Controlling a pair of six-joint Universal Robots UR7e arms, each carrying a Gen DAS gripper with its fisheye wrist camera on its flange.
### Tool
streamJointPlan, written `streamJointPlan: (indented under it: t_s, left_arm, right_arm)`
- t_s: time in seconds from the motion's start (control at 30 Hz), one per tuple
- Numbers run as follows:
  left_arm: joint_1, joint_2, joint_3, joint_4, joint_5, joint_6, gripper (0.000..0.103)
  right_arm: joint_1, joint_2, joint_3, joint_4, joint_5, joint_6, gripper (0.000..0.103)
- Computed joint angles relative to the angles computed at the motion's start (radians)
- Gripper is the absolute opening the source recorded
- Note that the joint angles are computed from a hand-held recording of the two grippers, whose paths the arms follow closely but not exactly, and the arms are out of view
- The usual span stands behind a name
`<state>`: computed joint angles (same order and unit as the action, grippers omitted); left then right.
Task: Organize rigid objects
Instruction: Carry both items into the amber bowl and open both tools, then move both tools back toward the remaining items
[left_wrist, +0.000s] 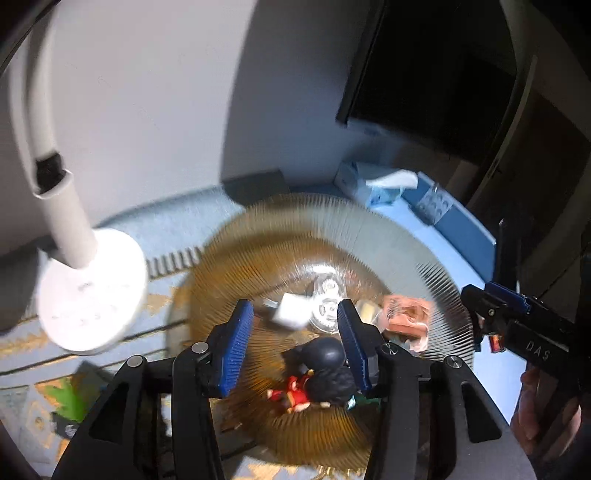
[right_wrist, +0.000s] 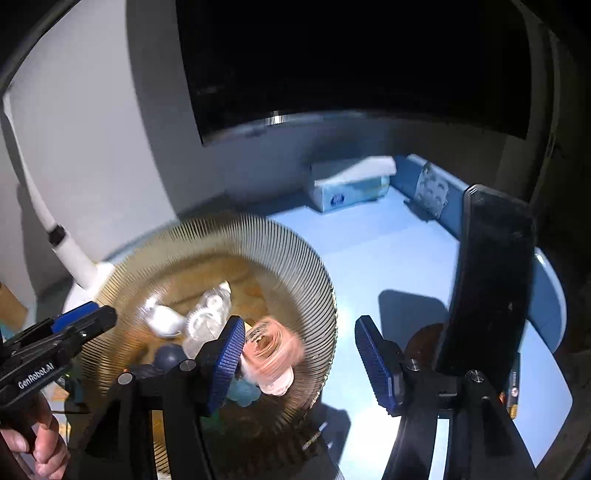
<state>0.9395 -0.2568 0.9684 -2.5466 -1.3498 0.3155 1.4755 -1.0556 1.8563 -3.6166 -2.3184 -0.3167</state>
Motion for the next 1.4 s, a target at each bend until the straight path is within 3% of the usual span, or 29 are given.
streamJointPlan:
  t_s: [0.17,0.37,0.5,0.63,0.73,0.83,1.03,1.23,1.3,1.4]
  left_arm:
    - [-0.002,-0.126,0.156,-0.135,-0.012,0.001,0.058]
    - [-0.005,-0.304,0.348,-0.272,-0.030,-0.010,0.058]
    - [-0.001,-0.418,0.466,-0.365,-0.020,-0.007,0.072]
    - [0.035,-0.531,0.576,-0.404,-0.081,-0.004,0.072]
    - [0.061,-0.580,0.647,-0.435,-0.048,-0.020,0.072]
    - [0.104,-0.593,0.684,-0.430,-0.021,-0.056,0.072]
    - [0.184,-0.525,0.711,-0.457,0.138,-0.065,0.072]
    - [0.210,-0.496,0.739,-0.501,0.168,-0.015,0.072]
    - [0.211,-0.492,0.725,-0.457,0.193,-0.034,0.072]
    - [0.220,-0.500,0.739,-0.498,0.163,-0.031,0.072]
  right_arm:
    - [0.031,-0.048,0.065,-0.043,0.018,0.016,0.060]
    - [0.120,-0.051,0.115,-0.113,-0.007,-0.027,0.060]
    - [0.181,-0.047,0.146,-0.150,-0.004,-0.041,0.061]
    - [0.220,-0.033,0.175,-0.150,0.028,-0.011,0.062]
    - [0.223,-0.003,0.208,-0.137,0.095,0.050,0.065]
    - [0.201,0.063,0.222,-0.134,0.157,0.082,0.067]
    - [0.163,0.254,0.168,-0.137,0.169,0.023,0.067]
    - [0.165,0.360,0.102,-0.166,0.096,-0.064,0.067]
    - [0.157,0.358,0.103,-0.143,0.101,-0.043,0.067]
    - [0.140,0.339,0.113,-0.119,0.127,-0.003,0.067]
